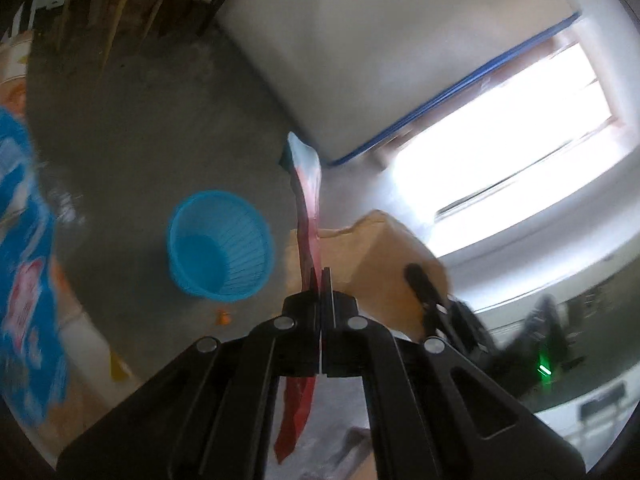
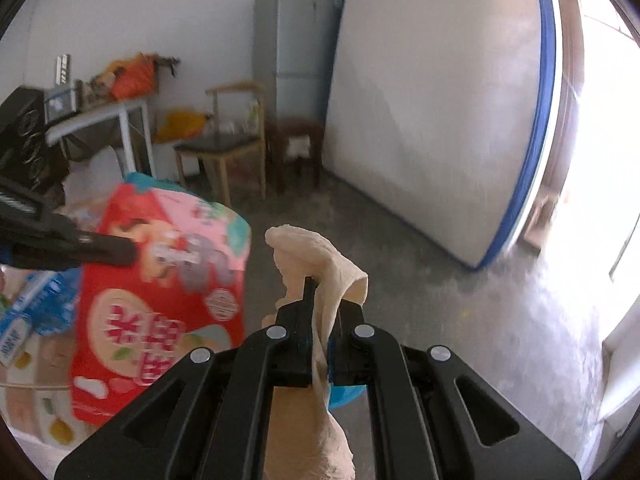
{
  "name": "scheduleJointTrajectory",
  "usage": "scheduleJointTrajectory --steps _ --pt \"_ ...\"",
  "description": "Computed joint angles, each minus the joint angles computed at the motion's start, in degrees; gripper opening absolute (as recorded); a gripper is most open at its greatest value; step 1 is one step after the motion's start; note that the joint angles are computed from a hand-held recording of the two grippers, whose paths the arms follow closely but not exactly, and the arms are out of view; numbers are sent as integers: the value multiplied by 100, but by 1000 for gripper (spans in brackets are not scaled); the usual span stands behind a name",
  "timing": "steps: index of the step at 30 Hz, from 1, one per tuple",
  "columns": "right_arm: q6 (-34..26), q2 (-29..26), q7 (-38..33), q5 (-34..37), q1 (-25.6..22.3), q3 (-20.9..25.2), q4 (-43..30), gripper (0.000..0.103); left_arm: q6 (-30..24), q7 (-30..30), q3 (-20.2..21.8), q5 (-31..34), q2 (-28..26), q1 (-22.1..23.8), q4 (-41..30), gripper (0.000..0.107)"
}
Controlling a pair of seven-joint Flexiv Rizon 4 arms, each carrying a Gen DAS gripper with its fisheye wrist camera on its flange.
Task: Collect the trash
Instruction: 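Carry the red bag and beige paper in both tools over the blue wastebasket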
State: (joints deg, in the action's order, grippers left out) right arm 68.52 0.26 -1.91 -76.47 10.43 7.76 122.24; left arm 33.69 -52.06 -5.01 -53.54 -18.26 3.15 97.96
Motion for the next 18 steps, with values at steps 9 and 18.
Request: scheduleJointTrajectory --steps 9,18 --pt "670 -1089 2 319 39 -448 -448 5 102 -1368 -140 1840 -1595 -411 -1600 0" --pt "1303 -1925 -299 1008 230 -961 -896 5 497 -1976 -242 2393 -2186 -545 -2215 0"
